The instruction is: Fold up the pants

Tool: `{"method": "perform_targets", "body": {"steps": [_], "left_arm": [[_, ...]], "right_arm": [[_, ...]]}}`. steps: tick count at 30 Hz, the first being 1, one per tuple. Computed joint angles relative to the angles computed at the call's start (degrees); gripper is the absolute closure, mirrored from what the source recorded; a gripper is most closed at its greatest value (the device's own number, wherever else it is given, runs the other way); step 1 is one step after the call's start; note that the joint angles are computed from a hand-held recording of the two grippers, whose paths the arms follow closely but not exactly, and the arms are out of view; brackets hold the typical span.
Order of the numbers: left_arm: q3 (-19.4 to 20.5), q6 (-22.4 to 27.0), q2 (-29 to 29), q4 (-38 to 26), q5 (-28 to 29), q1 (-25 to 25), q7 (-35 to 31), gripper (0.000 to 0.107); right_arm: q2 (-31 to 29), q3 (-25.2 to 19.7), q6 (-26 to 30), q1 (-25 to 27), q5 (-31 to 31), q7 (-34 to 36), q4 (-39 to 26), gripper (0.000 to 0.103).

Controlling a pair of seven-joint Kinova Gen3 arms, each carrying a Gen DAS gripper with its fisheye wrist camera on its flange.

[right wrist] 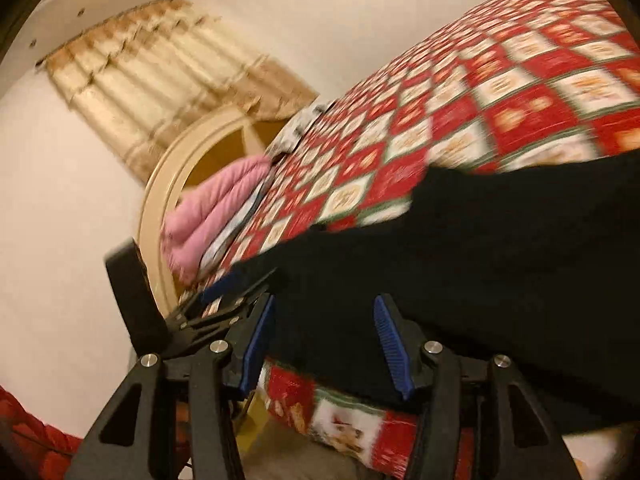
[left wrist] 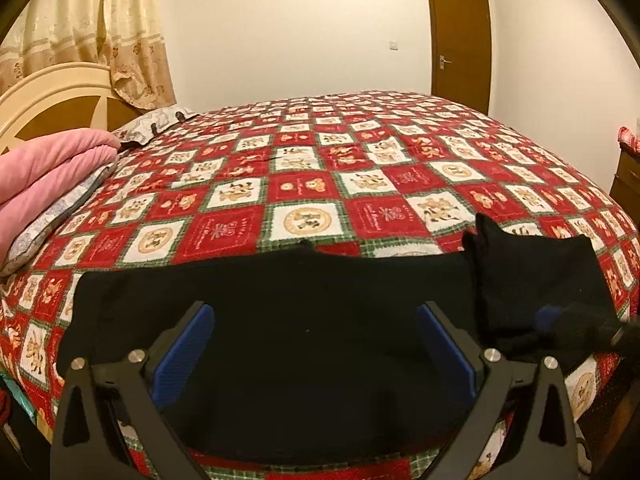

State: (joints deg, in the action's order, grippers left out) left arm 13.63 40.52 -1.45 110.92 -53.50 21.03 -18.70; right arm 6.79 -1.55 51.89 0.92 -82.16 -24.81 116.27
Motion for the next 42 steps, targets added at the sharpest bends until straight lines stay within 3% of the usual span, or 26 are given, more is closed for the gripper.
{"method": "perform_targets", "body": {"steps": [3,8,11,14,16,18,20,22,23,25,27,29,31,33,35,36,39,42], "left_arm": [[-0.5,-2.9,0.6,-1.0,1.7,-0.3,-2.3,0.004],[-0.6,-10.4,4.3,-5.3,12.0,-1.7,-13.6,0.004],[6.7,-10.5,7.7,-9.0,18.9,-9.0,-20.3,0.004],[14.6,-11.5,11.9,-11.5,25.9,-16.9,-22.9,0.007],[16.7,-12.0,13.9,-12.4,30.6,-19.0,-25.0,0.01],[14.7,-11.4,13.4,-12.9,33.9,-17.2,-29.6,0.018],[10.8,-11.1,13.3,-13.6,37.7,-13.4,-34.2,0.044],[6.9,-11.3,12.9,-13.8,42.3,-11.0,-37.4,0.054],[4.4,-11.4,12.8,-14.0,44.7,-9.4,-39.1,0.066],[0.6,-11.3,12.3,-13.8,49.3,-7.5,-41.5,0.079],[0.5,-12.6,11.8,-12.9,54.0,-8.7,-44.9,0.083],[-1.7,-13.1,11.2,-12.6,56.1,-7.1,-46.7,0.084],[-5.4,-13.3,10.9,-12.7,54.8,-3.3,-45.7,0.084],[-4.9,-13.4,10.6,-12.6,52.7,-3.4,-43.6,0.077],[-6.5,-11.4,10.6,-13.1,48.5,-1.3,-38.9,0.044],[-8.8,-11.1,10.3,-12.8,46.5,1.0,-36.6,0.039],[-9.2,-12.3,8.5,-10.4,43.2,2.1,-32.8,0.038],[-6.2,-15.7,6.7,-7.9,45.2,-0.3,-36.3,0.04]], "right_arm": [[-4.4,2.6,-6.0,0.7,2.9,-3.5,1.6,0.049],[-8.8,4.8,-12.9,2.5,6.5,-10.6,3.6,0.049],[-9.4,5.1,-15.6,2.0,7.2,-11.9,3.6,0.049],[-10.5,4.6,-19.3,0.8,8.7,-12.6,4.0,0.049],[-10.9,3.9,-22.4,0.3,11.3,-15.6,4.0,0.049],[-10.2,5.5,-21.9,-0.3,11.3,-17.0,3.8,0.049],[-9.9,6.2,-21.5,0.1,10.9,-17.9,4.0,0.049],[-9.6,7.0,-20.4,0.9,10.4,-18.5,3.9,0.049],[-9.5,7.1,-20.1,1.2,10.0,-18.5,3.9,0.049],[-10.1,7.1,-20.1,1.8,12.0,-19.5,3.6,0.049],[-10.9,7.0,-20.3,2.0,15.6,-20.9,3.2,0.049],[-11.5,7.3,-20.3,2.0,18.7,-22.3,3.2,0.049],[-11.8,8.2,-20.0,2.3,20.7,-24.0,3.6,0.049],[-11.6,9.4,-19.2,2.7,20.2,-24.3,4.1,0.049],[-11.2,10.1,-18.2,3.2,19.5,-24.2,4.1,0.049],[-10.9,10.2,-17.9,3.5,19.3,-24.1,4.0,0.049],[-10.6,9.9,-17.6,3.9,18.4,-22.5,3.9,0.049],[-10.2,9.3,-17.1,4.1,18.4,-22.3,3.8,0.049]]}}
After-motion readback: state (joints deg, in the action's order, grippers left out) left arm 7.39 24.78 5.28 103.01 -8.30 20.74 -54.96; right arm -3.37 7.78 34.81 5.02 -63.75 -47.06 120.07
